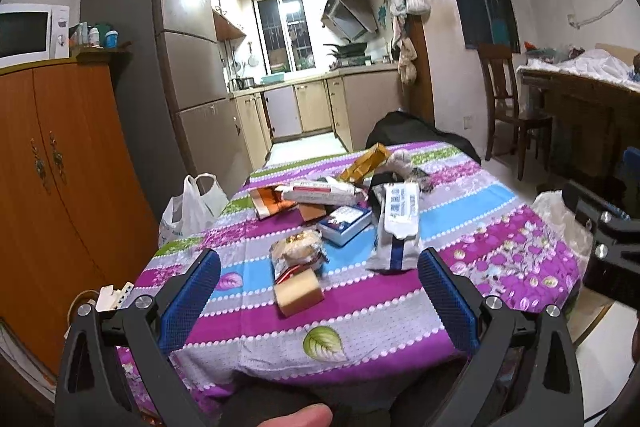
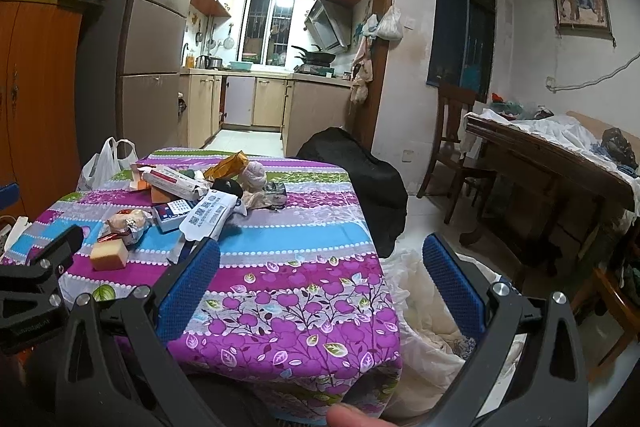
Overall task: Collect trash
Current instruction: 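Move both tools toward the cluttered table, then grasp the tan cake with the left tool while the right tool grasps the white wipes pack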
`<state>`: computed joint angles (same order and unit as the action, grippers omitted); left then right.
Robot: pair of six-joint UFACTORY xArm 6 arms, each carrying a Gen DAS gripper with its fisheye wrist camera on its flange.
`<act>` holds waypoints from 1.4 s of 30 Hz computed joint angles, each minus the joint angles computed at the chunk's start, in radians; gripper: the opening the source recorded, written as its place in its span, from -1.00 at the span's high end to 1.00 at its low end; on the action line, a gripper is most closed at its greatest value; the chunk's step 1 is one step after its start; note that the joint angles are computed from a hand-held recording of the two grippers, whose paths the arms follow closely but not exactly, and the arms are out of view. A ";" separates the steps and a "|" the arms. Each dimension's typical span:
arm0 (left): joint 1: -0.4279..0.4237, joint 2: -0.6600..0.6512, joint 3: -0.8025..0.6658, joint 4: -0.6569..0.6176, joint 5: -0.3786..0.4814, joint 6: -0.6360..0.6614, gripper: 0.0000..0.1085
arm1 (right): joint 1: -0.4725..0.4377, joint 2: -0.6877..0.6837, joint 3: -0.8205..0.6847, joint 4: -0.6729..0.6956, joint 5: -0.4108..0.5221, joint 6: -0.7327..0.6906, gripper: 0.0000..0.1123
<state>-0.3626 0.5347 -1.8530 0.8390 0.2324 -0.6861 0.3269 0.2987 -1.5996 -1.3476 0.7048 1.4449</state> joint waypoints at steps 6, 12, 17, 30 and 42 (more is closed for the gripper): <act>0.006 -0.009 0.023 -0.077 0.013 0.075 -0.81 | 0.001 0.011 -0.015 0.015 -0.005 -0.007 -0.74; 0.016 -0.055 0.106 -0.153 0.039 0.125 -0.81 | -0.002 0.011 -0.018 0.028 -0.034 0.019 -0.74; 0.039 -0.085 0.150 -0.227 0.009 0.119 -0.81 | -0.015 0.006 -0.012 0.035 -0.104 0.091 -0.74; 0.035 -0.097 0.192 -0.646 -0.028 0.488 -0.81 | -0.040 0.085 -0.094 0.370 -0.227 -0.109 -0.75; 0.149 0.165 -0.212 -0.564 0.205 0.463 -0.81 | -0.054 0.219 -0.226 0.748 -0.183 -0.356 -0.75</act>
